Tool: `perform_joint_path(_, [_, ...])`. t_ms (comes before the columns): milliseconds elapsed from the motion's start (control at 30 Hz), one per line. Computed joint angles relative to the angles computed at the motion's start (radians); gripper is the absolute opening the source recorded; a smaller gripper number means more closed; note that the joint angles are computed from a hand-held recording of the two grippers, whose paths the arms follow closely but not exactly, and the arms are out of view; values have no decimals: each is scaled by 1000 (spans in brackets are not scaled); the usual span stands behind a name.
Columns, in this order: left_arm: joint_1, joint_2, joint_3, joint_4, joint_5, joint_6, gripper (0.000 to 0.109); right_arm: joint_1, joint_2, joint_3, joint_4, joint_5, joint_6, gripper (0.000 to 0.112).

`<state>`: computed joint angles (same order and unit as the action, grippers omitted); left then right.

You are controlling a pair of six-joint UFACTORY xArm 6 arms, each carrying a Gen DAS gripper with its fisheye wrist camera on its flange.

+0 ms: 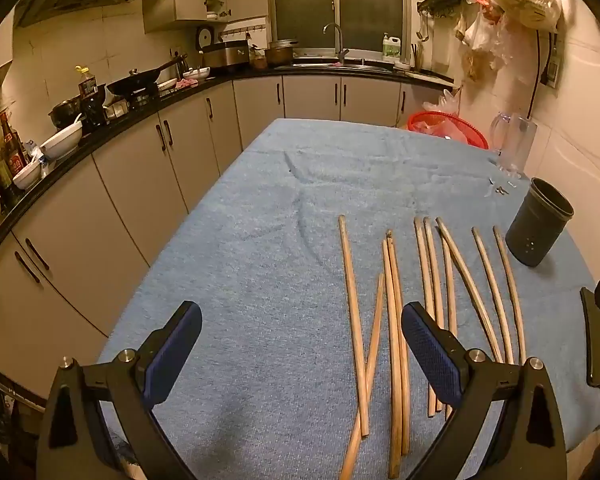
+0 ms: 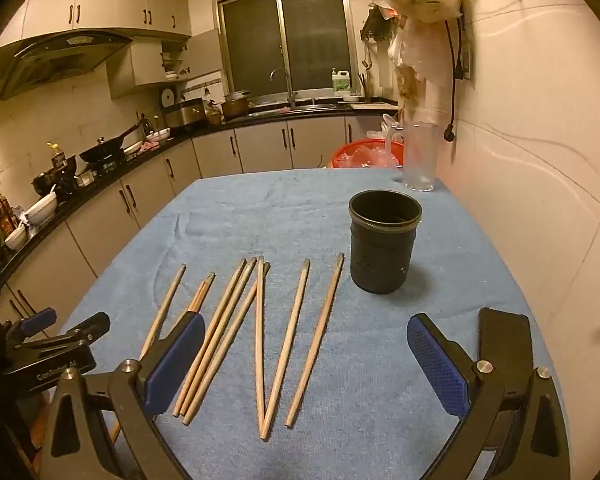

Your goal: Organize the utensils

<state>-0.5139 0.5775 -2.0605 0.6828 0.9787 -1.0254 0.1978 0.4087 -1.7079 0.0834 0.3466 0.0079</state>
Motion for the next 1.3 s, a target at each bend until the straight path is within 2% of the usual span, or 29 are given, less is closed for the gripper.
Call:
perform_joint_path(633, [-4,25,-39,-21,33,25,100,-3,19,-18,6,25,7,102])
perform_joint_path(900, [-1,35,-37,-14,17,11,100,-5,37,-42,3,48,14,102])
perform_joint_path(1300, [4,63,-66,-35,29,29,100,-12,90,-120,1,118,38,102])
